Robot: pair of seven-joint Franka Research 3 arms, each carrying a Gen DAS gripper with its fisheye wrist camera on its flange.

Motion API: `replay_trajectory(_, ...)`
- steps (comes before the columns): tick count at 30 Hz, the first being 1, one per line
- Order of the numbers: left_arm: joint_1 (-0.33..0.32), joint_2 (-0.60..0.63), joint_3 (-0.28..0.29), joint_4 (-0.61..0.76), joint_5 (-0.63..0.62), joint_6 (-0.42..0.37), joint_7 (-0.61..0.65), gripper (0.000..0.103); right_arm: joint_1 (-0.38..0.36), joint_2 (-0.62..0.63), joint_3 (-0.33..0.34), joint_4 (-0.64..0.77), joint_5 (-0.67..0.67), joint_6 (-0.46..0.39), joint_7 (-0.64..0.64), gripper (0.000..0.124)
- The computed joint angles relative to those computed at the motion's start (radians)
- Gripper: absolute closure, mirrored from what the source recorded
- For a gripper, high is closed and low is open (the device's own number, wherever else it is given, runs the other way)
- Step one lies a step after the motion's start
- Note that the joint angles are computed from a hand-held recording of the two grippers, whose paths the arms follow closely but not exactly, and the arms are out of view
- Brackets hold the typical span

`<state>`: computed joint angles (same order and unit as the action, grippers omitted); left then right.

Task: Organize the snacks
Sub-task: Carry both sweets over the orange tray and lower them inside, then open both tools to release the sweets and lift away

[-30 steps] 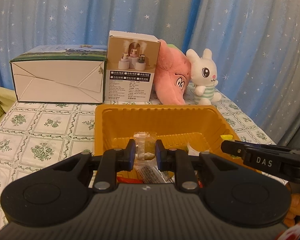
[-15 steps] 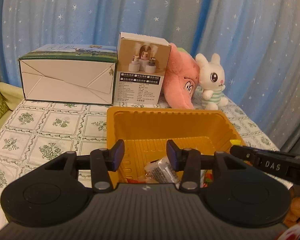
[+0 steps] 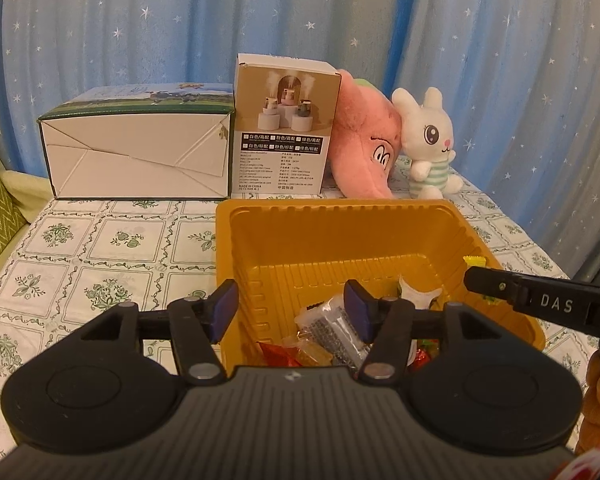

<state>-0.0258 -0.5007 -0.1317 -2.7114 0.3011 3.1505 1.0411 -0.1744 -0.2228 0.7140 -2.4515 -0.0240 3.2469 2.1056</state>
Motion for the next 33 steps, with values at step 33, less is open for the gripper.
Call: replay_trajectory(33,0.124,-0.021,-0.118,-0.004,0.091,-0.005,-0.084,0.011,-0.108,-0.043,0.104,-0.033,0.255,0.066,-0.072,0.054)
